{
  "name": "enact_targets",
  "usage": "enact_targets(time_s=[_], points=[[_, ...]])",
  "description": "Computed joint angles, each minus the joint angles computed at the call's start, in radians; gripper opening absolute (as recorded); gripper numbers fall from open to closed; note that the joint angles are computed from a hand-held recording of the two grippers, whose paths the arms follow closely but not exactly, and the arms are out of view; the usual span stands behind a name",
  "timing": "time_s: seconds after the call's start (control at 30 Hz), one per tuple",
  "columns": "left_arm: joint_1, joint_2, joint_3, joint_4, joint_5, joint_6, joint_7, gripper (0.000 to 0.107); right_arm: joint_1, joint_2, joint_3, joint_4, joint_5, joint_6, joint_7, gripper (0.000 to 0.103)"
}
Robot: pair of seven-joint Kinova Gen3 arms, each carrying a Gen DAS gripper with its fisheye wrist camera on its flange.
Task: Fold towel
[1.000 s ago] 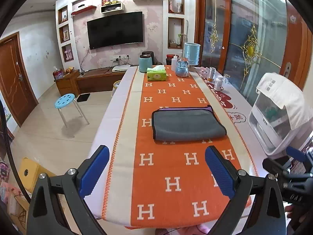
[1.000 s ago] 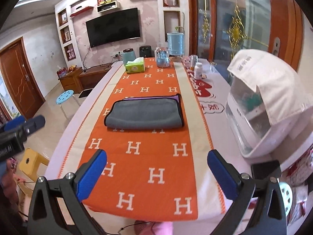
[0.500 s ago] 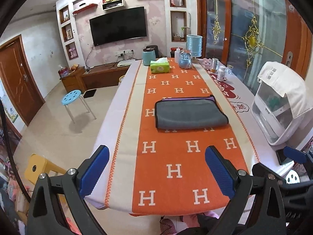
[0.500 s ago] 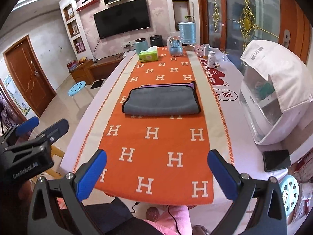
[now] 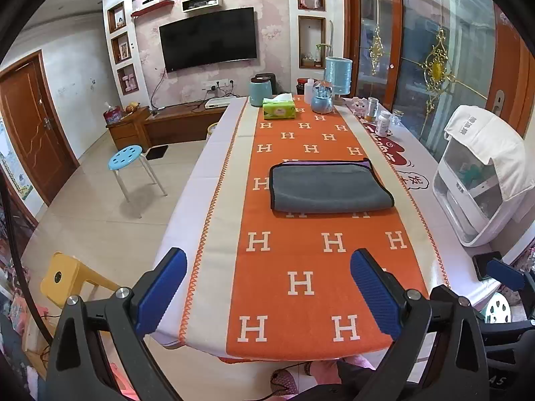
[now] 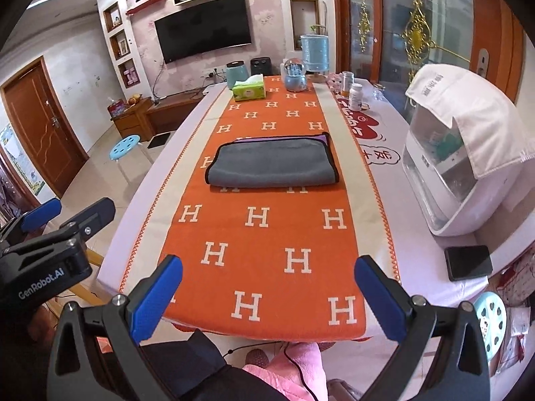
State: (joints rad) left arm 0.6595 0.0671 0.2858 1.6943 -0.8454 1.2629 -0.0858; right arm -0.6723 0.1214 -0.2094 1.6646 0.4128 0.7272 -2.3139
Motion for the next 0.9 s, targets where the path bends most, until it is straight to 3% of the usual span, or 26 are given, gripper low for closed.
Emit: enact_targets(time_s=[0.37, 0.53, 0.9], points=[[0.006, -0.006, 0.007, 0.017, -0.025, -0.031, 0.015, 0.102, -0.030, -0.022, -0.006, 0.035, 0.092, 0.016, -0.135, 0.103], [0.011, -0.005, 0.010, 0.021, -0.036, -0.039, 0.026, 0.102, -0.046, -0.042, -0.021, 0.066, 0.188, 0.010, -0.234, 0.103], [0.012, -0.003, 0.009, 0.018, -0.028, -0.054, 0.009, 0.102, -0.041, -0.042, -0.040, 0.063, 0.192, 0.027, -0.246, 0.103]])
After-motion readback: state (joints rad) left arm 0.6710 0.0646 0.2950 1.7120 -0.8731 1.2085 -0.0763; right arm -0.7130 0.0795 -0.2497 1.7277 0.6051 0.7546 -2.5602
